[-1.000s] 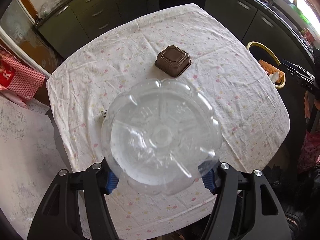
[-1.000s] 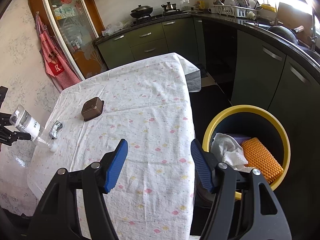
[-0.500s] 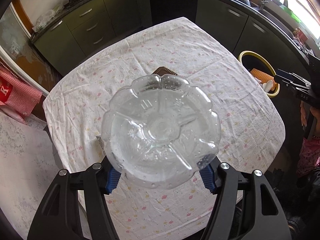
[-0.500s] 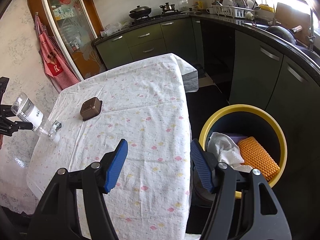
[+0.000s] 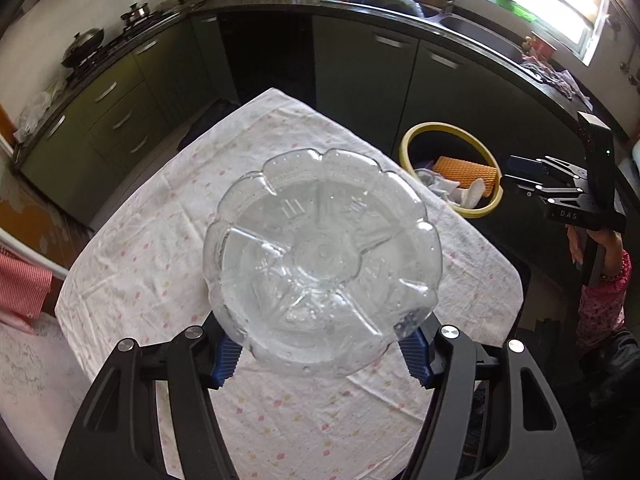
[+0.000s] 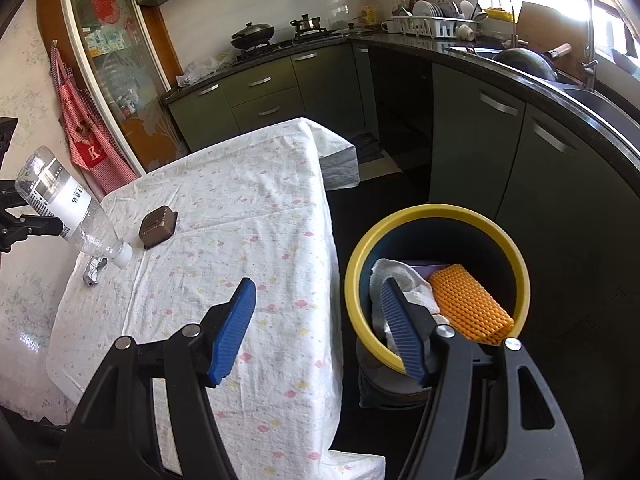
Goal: Collect trash
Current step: 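Carry the water bottle with the left tool over the bin and release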
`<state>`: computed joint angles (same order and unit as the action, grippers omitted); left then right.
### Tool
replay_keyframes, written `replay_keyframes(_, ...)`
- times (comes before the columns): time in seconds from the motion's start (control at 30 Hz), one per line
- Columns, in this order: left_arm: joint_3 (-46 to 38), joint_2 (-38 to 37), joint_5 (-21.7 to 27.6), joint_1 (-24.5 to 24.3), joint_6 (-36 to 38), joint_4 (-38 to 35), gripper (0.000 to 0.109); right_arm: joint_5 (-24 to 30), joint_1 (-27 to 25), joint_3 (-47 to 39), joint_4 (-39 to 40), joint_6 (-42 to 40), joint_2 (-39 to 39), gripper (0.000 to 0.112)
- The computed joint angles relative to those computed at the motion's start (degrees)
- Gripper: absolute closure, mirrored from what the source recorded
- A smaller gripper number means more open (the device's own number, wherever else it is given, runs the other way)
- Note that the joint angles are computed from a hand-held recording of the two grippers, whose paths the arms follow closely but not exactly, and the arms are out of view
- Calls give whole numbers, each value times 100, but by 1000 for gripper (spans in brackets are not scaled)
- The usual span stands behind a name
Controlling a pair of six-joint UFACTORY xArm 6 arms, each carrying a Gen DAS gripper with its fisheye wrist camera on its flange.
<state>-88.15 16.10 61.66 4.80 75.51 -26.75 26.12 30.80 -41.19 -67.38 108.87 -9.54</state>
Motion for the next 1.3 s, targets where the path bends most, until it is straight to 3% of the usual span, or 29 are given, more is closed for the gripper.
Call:
replay_keyframes(0.2, 21, -45, 154, -753, 101, -93, 43, 378, -52, 724, 167, 160, -826, 50)
replay_keyframes(0.5, -3, 175, 109, -2314, 58, 31, 43, 1039, 23, 1950, 605, 519, -2254, 50)
replay_keyframes(0.67, -490, 940, -353, -3161, -696, 818, 43, 1018, 29, 2445, 659, 857, -2701, 50)
replay_keyframes(0.73, -851, 1376, -383, -3436, -1246, 1276, 43, 911, -14, 2577, 662, 995, -2742, 50)
replay_keyframes(0.8, -1438, 1914, -106, -3676, -1832, 1828, 42, 757, -98, 2697, 642, 1113, -2780, 50)
replay_keyframes(0.87, -1840, 2282, -91, -3829, -2310, 2069, 30, 686, -124, 2770, 604, 1222, -2803, 50)
replay_keyframes(0.9, -2029, 2435, -35, -3895, -2443, 2220, 19, 689, -121, 2794, 582, 1265, -2819, 50)
replay_keyframes(1.0, -2224, 2568, -10, -3922, -2606, 2161, 19, 654, -135, 2817, 511, 1323, -2833, 50)
replay_keyframes(1.1, -1760, 2204, -205, -3797, -2294, 1763, 19, 594, -159, 2801, 410, 1383, -2790, 50)
replay_keyframes(1.3, -851, 1175, -50, -2896, -1046, 20, 19, 359, -202, 2601, 66, 1525, -2521, 50)
